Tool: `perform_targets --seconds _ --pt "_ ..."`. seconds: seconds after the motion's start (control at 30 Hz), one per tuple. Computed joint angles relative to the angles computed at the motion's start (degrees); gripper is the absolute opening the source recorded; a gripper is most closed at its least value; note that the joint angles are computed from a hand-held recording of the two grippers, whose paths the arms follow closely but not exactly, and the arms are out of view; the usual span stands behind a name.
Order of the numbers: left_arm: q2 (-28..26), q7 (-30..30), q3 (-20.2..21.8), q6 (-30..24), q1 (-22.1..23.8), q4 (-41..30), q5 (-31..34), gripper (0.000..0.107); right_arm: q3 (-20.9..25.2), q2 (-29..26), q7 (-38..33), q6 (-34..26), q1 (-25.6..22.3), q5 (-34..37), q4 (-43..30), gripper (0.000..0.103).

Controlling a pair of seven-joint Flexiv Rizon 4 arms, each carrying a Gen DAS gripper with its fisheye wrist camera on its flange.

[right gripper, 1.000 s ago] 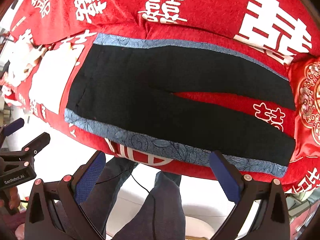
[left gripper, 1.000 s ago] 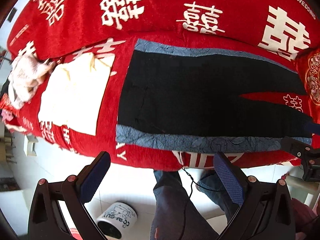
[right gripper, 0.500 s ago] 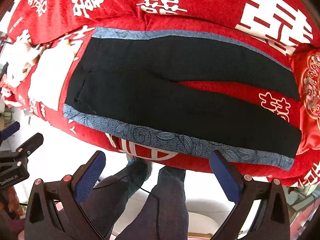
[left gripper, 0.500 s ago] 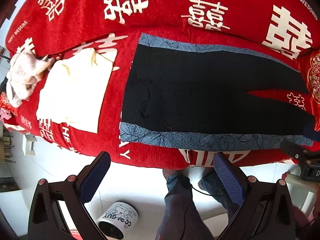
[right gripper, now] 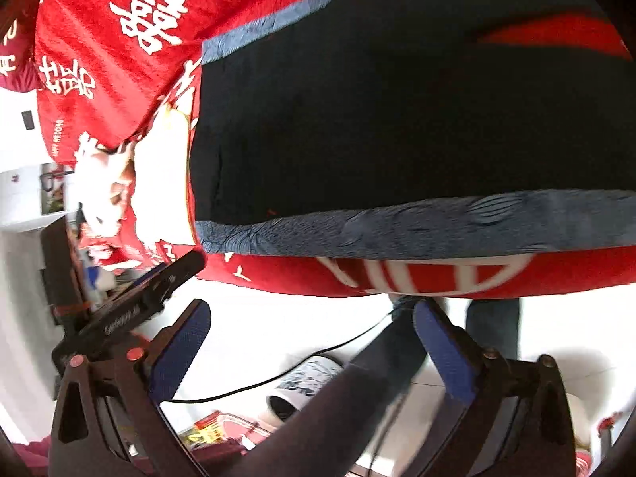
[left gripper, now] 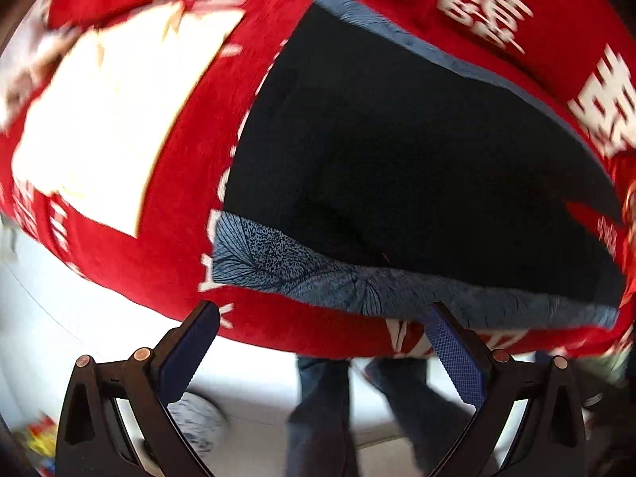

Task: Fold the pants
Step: 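Grasp the trouser waistband with the left tool while the right tool grasps it too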

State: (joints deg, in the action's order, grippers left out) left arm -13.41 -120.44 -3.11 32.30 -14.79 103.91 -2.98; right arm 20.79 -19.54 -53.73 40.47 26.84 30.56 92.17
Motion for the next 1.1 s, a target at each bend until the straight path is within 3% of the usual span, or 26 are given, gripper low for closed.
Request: perform_targets --seconds 0.03,0.07,0.1,0.17,0.3,0.5,0.63,0.7,0.8,0.93,1.1 --pt "0.1 -0.2 0.2 2.6 0.2 1.7 -1.0 0.103 1.0 -1.4 -2.4 3.0 -0.2 2.8 0.5 0.086" --pt "0.2 -0.3 0.3 5.1 0.3 3.3 -1.7 0.102 1.5 -2.2 -3.5 4.2 -0.3 4.3 0.6 0.071" --pt "0.3 -0.2 0.3 7.6 0.4 4.8 -2.4 0.094 2.6 -3.8 -5.3 6.1 -0.7 7.4 0.6 0.063" --pt "0.4 1.2 -0.2 12.0 0.9 8.0 -5.2 0.089 3.6 -5.5 -6.4 9.4 -0.6 10.5 1.0 0.063" --pt "1.1 7.7 -2.2 20.1 2.1 14.8 -15.9 0.089 6.7 -9.2 -11.4 19.1 -0.8 17.5 1.8 0.063" --pt "1.7 14.4 -4.1 26.3 2.6 20.8 -29.8 0.089 12.4 -14.7 -20.4 29.2 -3.9 27.2 -0.7 0.063" --pt "1.3 16.8 -4.6 28.0 2.3 21.6 -34.6 0.089 17.1 -18.8 -26.6 32.8 -7.6 36.9 -4.2 0.062" --pt "1.0 18.5 -5.3 28.7 2.3 21.8 -37.9 0.089 18.2 -19.9 -30.2 31.8 -9.1 40.2 -6.0 0.019" --pt "1.1 21.9 -7.3 31.2 1.6 22.7 -47.9 0.089 17.5 -18.4 -34.2 29.8 -9.1 41.2 -7.1 0.012" --pt "0.8 29.5 -9.7 38.5 -1.0 23.3 -67.2 0.089 16.9 -15.3 -38.6 27.0 -11.2 45.7 -6.2 0.01" --pt "0.0 29.7 -8.1 41.3 -3.6 22.4 -70.7 0.089 12.6 -13.9 -36.4 22.1 -8.3 43.6 -6.6 0.009"
